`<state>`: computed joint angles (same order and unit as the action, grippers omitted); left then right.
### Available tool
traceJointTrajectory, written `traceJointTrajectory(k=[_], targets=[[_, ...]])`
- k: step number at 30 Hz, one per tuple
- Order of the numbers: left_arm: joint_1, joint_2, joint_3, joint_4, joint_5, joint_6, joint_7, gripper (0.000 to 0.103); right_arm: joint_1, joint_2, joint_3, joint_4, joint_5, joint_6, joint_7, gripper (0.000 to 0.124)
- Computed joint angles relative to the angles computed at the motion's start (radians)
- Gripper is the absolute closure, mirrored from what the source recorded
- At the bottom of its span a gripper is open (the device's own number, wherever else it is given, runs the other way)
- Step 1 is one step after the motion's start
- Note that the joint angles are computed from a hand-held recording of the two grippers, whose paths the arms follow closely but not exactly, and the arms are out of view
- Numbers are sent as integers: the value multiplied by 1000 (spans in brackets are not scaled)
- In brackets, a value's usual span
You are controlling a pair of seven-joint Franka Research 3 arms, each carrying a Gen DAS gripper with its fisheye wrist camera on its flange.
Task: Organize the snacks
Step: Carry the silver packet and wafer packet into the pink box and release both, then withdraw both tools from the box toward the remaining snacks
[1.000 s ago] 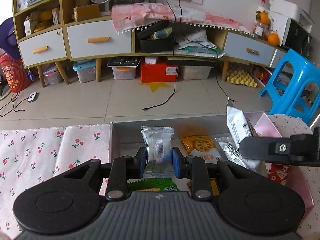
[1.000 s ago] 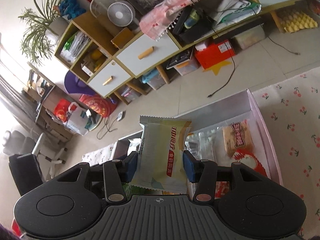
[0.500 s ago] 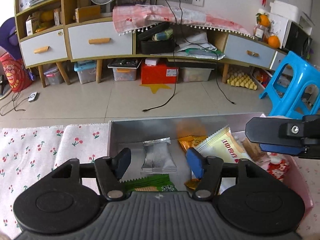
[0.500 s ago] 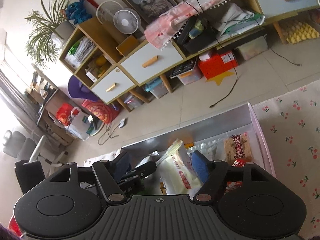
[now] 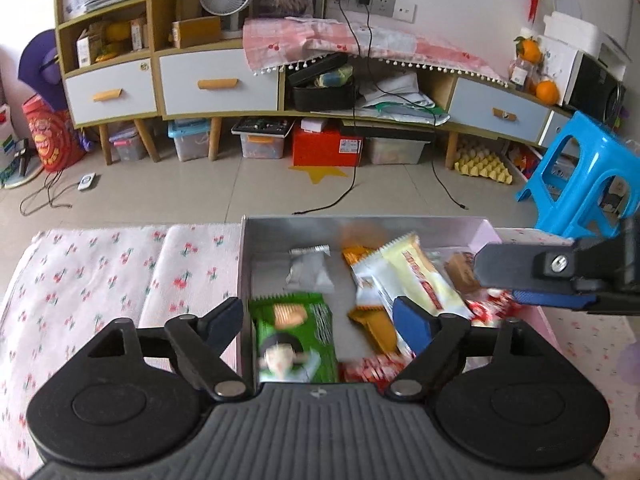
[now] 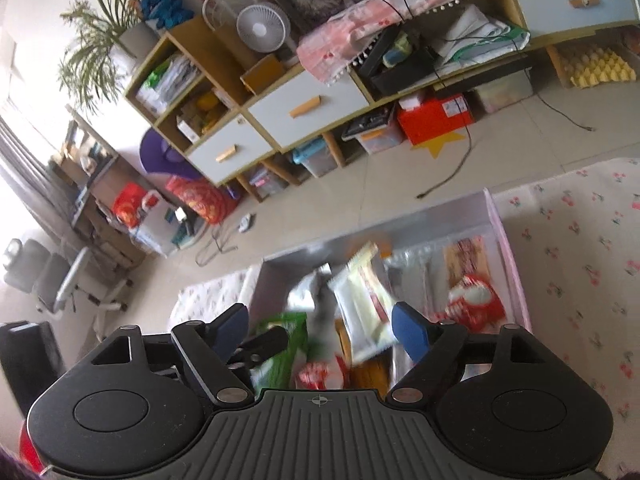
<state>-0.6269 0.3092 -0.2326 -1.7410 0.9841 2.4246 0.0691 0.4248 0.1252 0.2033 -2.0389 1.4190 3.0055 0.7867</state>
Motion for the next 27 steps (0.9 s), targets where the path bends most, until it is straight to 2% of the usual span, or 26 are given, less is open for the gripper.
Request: traceJointTrajectory(k=[8, 10, 17, 20, 24, 27], targets=[[-20, -62, -39, -40, -51, -75, -25, 10, 45, -136, -10, -165, -205, 37, 187, 36], [-24, -76, -50, -48, -68, -102, -37, 6, 57, -170, -15, -207, -281, 42, 257, 34], [-39, -129, -92, -83, -129, -204, -48, 1, 84, -297, -31, -356, -538, 57, 471, 32], [-41, -154, -108, -112, -149, -223, -85, 1, 140, -342, -70, -407, -524, 74, 461, 27], [-46, -187, -130, -164, -166, -238, -157, 1, 238, -376, -136, -451, -446, 103, 386, 26], [-55, -198, -146, -184, -166, -276, -199, 1, 272, -384, -149, -473, -421, 118, 353, 26]])
